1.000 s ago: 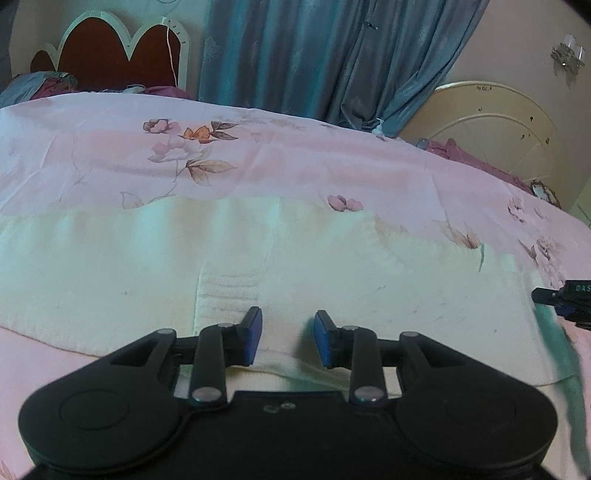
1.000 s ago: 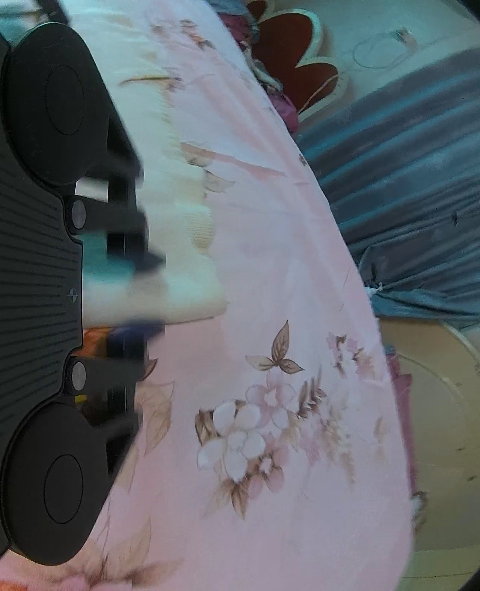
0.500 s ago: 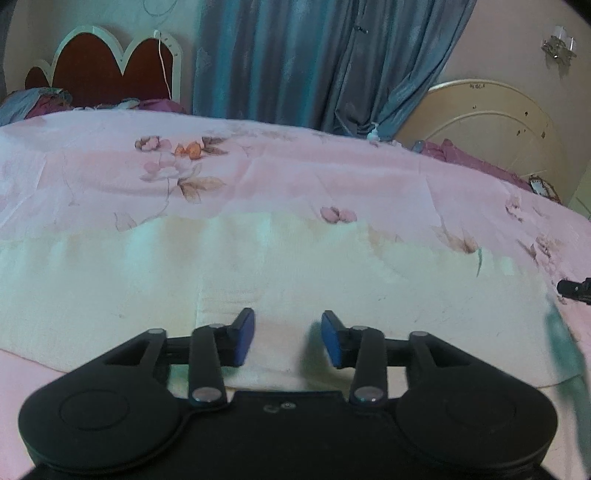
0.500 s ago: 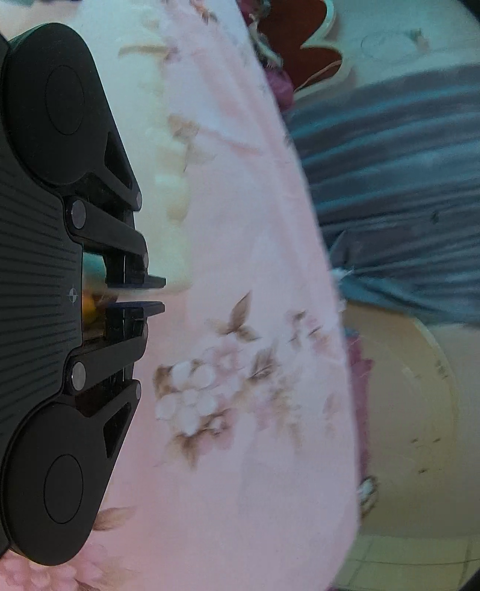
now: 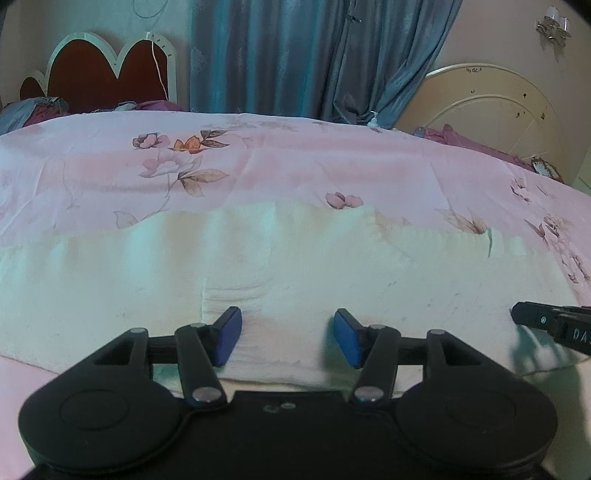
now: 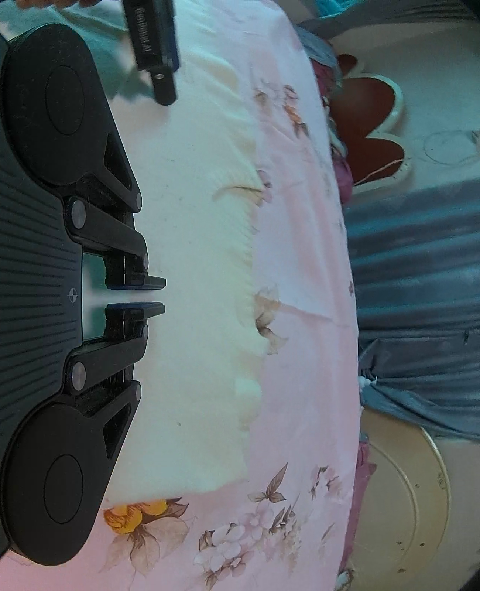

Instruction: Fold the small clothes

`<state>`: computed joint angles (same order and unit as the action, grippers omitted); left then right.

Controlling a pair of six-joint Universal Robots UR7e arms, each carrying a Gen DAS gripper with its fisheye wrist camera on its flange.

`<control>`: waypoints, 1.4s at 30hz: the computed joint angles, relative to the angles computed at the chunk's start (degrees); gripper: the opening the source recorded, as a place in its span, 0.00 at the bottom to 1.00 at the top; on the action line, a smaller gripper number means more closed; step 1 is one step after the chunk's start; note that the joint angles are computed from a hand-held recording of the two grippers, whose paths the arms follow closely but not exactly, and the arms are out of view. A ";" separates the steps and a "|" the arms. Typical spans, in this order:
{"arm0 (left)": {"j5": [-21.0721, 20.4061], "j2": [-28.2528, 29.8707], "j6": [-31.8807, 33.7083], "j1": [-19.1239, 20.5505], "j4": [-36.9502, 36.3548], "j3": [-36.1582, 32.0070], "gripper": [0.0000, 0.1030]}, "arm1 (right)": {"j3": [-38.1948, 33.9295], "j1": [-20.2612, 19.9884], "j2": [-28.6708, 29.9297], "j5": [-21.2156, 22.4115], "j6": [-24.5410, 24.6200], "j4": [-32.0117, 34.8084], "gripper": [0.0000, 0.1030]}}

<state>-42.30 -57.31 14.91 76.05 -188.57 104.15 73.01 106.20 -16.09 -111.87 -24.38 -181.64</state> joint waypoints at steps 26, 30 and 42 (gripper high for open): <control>3.73 -12.43 -5.61 -0.67 4.46 7.87 0.58 | -0.65 5.95 2.76 -2.31 5.16 -0.74 0.73; 5.15 -14.78 -5.46 -0.50 4.64 9.21 0.59 | -3.62 6.59 5.46 -5.59 5.49 1.71 0.73; 7.72 -20.26 -7.85 1.17 6.11 11.67 0.66 | -4.96 8.18 6.66 -3.52 5.50 2.04 0.73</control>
<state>-34.58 -77.57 7.06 77.22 -182.46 115.81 68.05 114.38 -9.43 -115.39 -18.88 -179.59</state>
